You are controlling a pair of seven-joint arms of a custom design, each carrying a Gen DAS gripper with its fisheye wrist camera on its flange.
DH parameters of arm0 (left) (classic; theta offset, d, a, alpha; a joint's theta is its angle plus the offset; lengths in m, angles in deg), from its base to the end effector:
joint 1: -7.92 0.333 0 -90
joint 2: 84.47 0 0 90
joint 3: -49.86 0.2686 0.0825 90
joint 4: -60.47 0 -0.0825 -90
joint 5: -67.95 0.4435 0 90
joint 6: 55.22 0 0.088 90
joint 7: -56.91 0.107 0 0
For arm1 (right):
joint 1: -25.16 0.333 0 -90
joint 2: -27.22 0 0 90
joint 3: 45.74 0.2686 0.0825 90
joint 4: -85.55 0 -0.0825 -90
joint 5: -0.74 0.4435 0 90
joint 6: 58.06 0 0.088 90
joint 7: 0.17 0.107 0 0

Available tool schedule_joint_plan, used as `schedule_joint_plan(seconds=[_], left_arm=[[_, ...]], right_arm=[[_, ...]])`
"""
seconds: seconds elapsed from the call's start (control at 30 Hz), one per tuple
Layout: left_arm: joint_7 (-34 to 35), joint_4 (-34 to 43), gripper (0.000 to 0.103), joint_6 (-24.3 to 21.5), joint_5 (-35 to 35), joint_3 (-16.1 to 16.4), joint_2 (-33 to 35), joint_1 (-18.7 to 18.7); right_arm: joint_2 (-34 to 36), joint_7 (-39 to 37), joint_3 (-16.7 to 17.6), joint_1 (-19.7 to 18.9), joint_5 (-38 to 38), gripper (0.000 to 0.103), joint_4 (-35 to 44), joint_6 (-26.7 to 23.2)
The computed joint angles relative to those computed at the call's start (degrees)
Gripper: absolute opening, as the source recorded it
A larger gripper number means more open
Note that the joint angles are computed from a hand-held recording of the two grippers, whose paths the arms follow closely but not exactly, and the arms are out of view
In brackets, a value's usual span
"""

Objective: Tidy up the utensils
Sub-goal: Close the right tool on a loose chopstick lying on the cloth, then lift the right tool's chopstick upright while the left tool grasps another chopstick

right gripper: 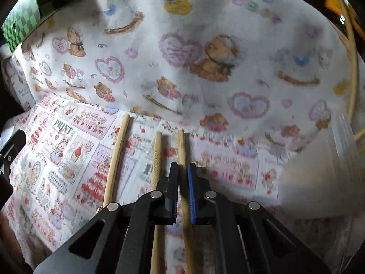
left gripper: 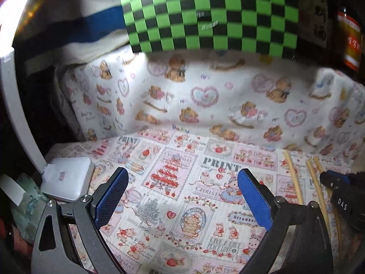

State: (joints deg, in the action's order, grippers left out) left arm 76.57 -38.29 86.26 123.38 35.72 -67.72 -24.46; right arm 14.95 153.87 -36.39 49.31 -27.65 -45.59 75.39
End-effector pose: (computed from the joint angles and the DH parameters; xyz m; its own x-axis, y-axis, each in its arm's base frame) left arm 0.5007 -0.5136 0.3973 -0.1668 -0.9839 -0.0639 -0.6697 0.1606 -0.7251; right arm 0.4757 0.3049 0.3902 -0.2412 -0.9694 0.0465 -0.8599 0.1913 -0.4733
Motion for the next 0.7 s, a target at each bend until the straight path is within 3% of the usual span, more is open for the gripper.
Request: schedule_joint_plan(seconds=[0.13, 0.2, 0.43, 0.57, 0.7], left_arm=[[-2.68, -0.63, 0.096, 1.91, 2.05, 0.76, -0.29, 0.07], [-3.03, -1.08, 0.096, 3.11, 2.74, 0.75, -0.7, 0.38], [-1.36, -2.82, 0.096, 6.46, 0.97, -0.2, -1.76, 1.21], [6.82, -4.87, 0.091, 11.39, -7.19, -2.35, -2.97, 3.04], [12.14, -2.78, 0.084, 8.67, -9.58, -3.42, -2.76, 1.52]], right_arm=[[1.5, 2.52, 0.98, -0.2, -3.15, 0.008, 2.43, -2.51], [0.88, 9.07, 3.55, 0.2, -11.0, 0.008, 3.8, -6.47], [-7.97, 13.49, 7.97, 2.88, -25.47, 0.008, 3.85, -7.82], [-12.79, 13.58, 11.22, 2.94, -32.08, 0.008, 3.89, -10.7], [-21.53, 17.09, 12.68, 3.12, -34.43, 0.008, -0.35, -10.76]])
